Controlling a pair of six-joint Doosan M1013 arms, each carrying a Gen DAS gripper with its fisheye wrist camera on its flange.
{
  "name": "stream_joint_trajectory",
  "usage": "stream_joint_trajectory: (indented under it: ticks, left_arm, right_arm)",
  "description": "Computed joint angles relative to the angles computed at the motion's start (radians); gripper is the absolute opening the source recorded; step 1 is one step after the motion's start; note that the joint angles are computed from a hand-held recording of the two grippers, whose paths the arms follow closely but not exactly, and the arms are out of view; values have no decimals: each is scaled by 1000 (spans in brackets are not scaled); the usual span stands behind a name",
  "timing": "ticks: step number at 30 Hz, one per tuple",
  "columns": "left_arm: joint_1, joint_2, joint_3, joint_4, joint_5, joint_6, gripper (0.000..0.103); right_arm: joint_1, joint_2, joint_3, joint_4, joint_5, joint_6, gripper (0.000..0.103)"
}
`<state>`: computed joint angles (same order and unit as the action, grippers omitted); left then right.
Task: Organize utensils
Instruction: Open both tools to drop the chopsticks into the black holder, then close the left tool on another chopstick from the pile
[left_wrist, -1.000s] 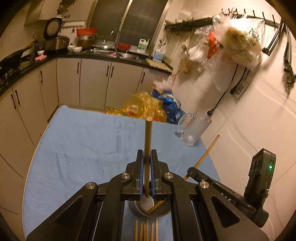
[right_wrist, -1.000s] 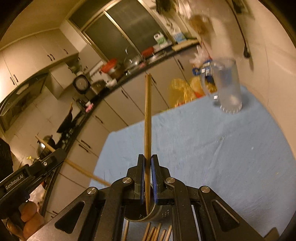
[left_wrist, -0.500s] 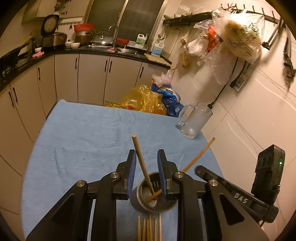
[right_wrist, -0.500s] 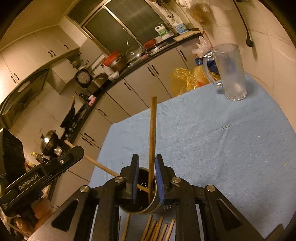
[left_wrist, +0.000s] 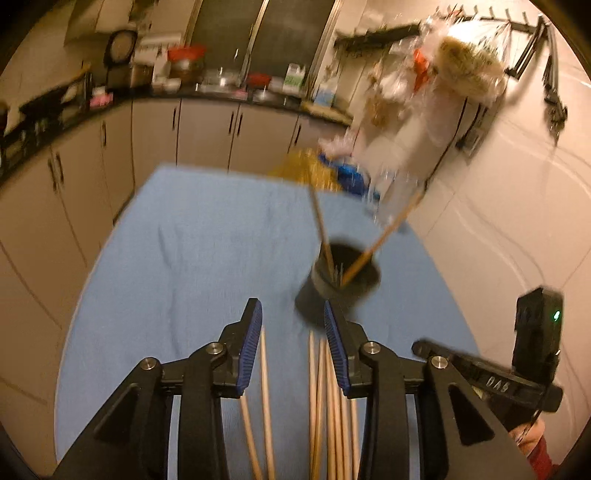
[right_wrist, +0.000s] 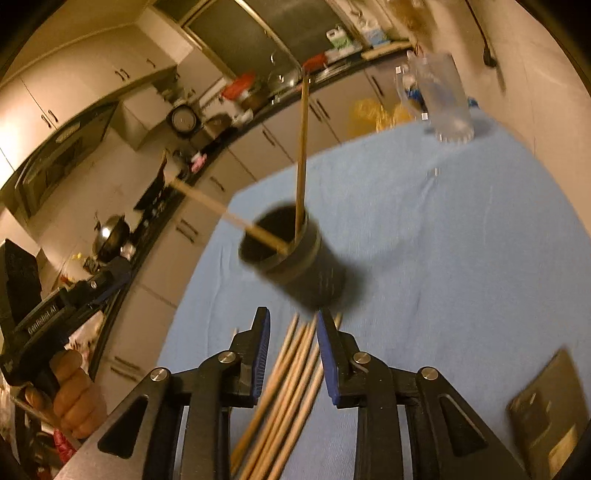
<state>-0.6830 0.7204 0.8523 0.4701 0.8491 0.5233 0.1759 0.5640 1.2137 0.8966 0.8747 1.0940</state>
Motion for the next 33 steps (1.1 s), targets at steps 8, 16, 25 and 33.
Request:
stream_joint_trajectory:
  ticks: [8,16,25,33]
  left_arm:
    - [2,38,30,-280,29,220,31]
    - [-19,129,-111,-291,177,360,18]
    - [-12,252,-340,-279,372,392,6]
    - [-1,248,-324,-277,374,320,7]
  right_arm:
    - [6,-26,85,-51,-19,32,28]
    - [-8,-19,102,-62,-1,64,28]
    - [-16,-10,96,-38,10,46,28]
    - [-15,-8,91,-53,17,57,28]
